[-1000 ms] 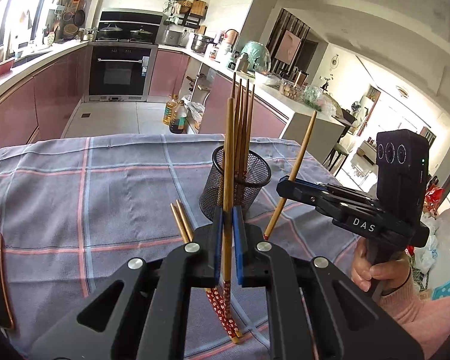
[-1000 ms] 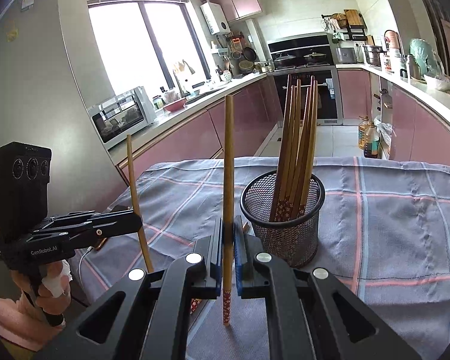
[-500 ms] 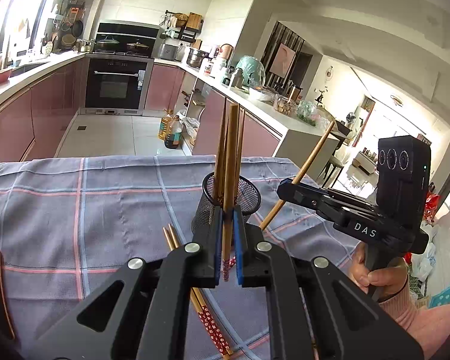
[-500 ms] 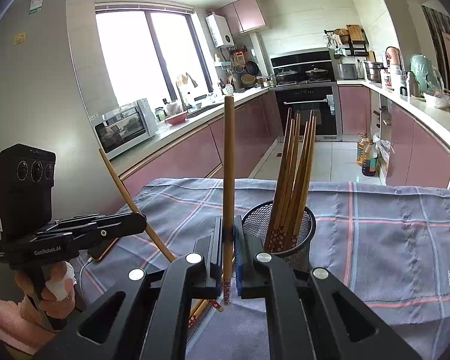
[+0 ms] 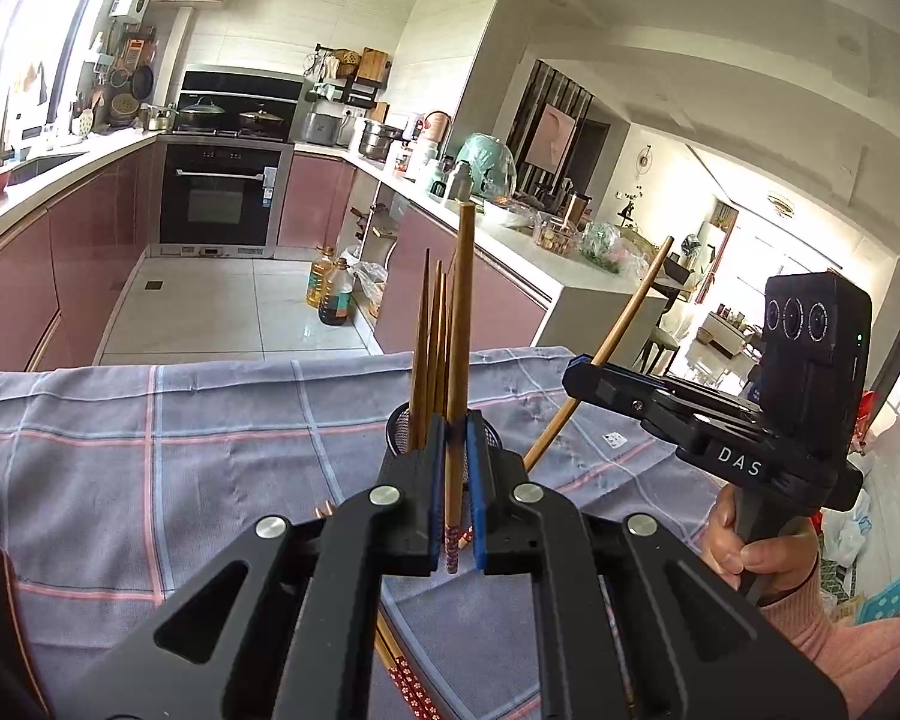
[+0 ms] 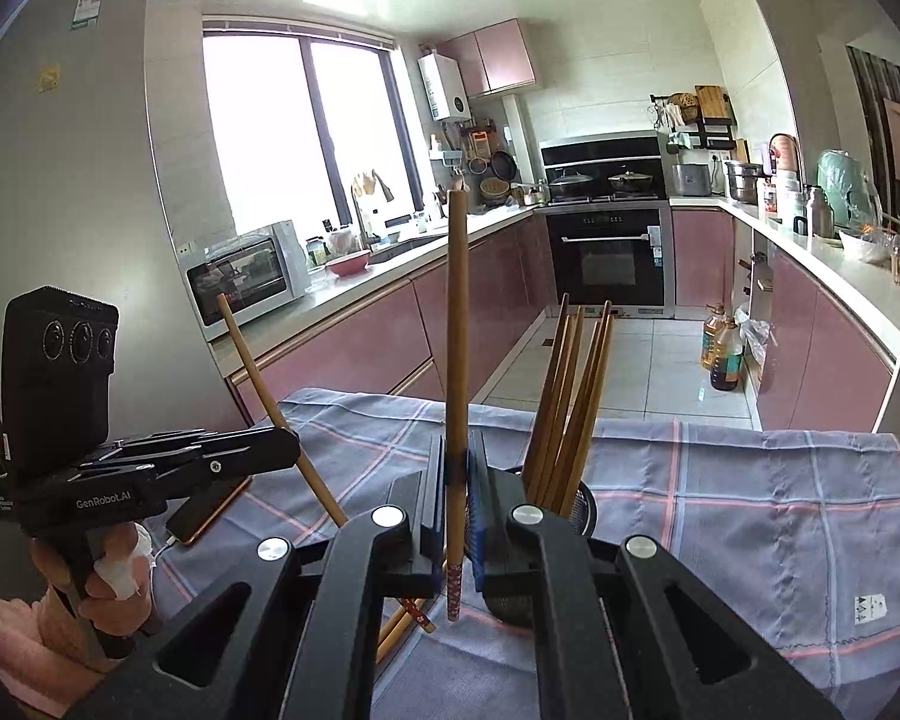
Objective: Organize utensils
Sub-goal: 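Lower both chopsticks tip-first into the mesh cup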
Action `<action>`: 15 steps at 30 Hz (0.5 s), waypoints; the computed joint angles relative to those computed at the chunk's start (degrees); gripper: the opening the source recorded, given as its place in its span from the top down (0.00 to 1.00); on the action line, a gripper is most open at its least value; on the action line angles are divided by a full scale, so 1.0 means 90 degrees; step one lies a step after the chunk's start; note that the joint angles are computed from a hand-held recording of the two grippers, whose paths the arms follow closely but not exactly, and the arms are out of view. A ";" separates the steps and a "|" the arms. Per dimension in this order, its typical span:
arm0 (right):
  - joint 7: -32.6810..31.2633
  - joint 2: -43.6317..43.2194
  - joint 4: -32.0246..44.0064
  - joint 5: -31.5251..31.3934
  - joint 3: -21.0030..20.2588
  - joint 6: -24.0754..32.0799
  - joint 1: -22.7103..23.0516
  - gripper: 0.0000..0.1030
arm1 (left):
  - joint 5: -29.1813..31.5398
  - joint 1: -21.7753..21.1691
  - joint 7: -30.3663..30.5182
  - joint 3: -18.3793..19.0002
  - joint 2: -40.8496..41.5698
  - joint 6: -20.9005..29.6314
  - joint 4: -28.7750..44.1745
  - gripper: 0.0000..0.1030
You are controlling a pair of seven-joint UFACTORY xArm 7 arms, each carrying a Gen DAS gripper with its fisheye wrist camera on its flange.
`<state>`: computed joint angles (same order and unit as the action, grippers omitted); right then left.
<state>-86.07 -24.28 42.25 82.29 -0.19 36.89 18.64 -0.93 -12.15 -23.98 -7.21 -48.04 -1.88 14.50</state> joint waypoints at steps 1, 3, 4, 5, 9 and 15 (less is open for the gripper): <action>0.0001 -0.0011 0.0019 0.0001 0.0003 -0.0010 -0.0003 0.94 | 0.0015 0.0035 0.0002 -0.0027 0.0018 -0.0001 0.0045 0.93; -0.0012 0.0007 0.0095 -0.0003 -0.0007 -0.0017 -0.0010 0.94 | 0.0048 0.0091 0.0021 -0.0055 0.0063 -0.0026 0.0132 0.93; -0.0013 0.0019 0.0134 0.0003 -0.0009 -0.0028 -0.0013 0.94 | 0.0059 0.0125 0.0021 -0.0084 0.0118 -0.0037 0.0207 0.93; -0.0012 0.0019 0.0162 0.0009 -0.0016 -0.0027 -0.0015 0.94 | 0.0076 0.0154 0.0036 -0.0090 0.0166 -0.0058 0.0266 0.93; -0.0016 0.0065 0.0338 0.0058 -0.0022 -0.0053 -0.0019 0.94 | 0.0136 0.0303 0.0057 -0.0205 0.0272 -0.0081 0.0481 0.93; -0.0031 0.0144 0.0514 0.0096 0.0014 -0.0135 -0.0012 0.94 | 0.0227 0.0503 0.0103 -0.0376 0.0409 -0.0126 0.0788 0.93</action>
